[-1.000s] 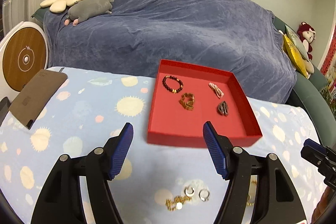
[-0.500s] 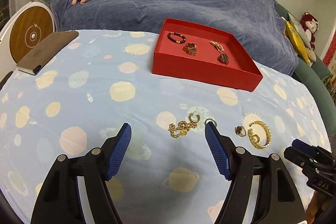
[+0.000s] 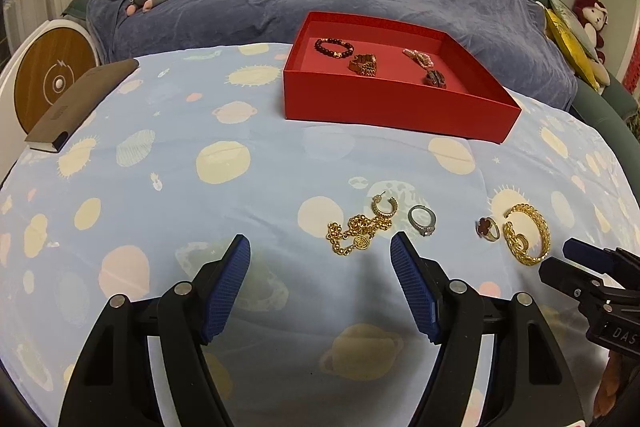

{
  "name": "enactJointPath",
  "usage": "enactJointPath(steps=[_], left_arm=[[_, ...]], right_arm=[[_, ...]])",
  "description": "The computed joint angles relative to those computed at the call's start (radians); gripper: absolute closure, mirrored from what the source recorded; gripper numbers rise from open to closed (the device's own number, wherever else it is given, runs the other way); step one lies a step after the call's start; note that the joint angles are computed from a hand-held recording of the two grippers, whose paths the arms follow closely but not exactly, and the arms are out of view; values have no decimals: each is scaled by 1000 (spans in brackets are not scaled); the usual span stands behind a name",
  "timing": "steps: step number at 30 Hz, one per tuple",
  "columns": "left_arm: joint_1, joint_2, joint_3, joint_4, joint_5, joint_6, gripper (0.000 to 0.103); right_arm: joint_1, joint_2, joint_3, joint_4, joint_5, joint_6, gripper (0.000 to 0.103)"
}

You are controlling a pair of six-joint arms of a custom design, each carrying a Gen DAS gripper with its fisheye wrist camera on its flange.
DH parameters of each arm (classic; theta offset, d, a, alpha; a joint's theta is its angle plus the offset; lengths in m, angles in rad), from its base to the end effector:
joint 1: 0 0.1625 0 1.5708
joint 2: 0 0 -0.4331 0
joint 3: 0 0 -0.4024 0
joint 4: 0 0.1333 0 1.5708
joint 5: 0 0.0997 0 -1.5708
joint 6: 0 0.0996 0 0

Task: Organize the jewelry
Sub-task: 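Lower the left tool onto the gold chain and close it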

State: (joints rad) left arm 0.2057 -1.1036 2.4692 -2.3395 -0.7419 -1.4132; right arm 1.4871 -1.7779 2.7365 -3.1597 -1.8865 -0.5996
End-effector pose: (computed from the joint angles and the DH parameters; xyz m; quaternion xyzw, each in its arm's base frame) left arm -0.2727 -0.2681 0.0435 0.0973 0.8775 -0.3299 0.3342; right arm 0.0787 -0.2861 0.2393 0.1924 -0.9203 0.2383 0.2434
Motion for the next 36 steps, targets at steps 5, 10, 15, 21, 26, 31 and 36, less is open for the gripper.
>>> enactJointPath(steps=[5,10,15,21,26,31,36], left_arm=[[0,3,0,-7,-6,5,33],[-3,6,0,-16,-12,8,33],[0,7,3,-31,-13,17,33],[12,14,1,-52,-9,32,33],[27,40,-14,-72,2,66,33],[46,79,-31,-103,6,107,36],[66,111,-55,-75,11,108,47]], right_arm=[[13,89,-12,-79,-33,-2,42],[22,164,-13,-169,-52,-28,42],[33,191,-16,-200,-60,-41,51],[29,141,-13,-152,-31,-21,51],[29,53,-13,-71,4,-9,51],[23,-18,-12,-12,27,-8,51],[7,-61,-14,20,43,-9,51]])
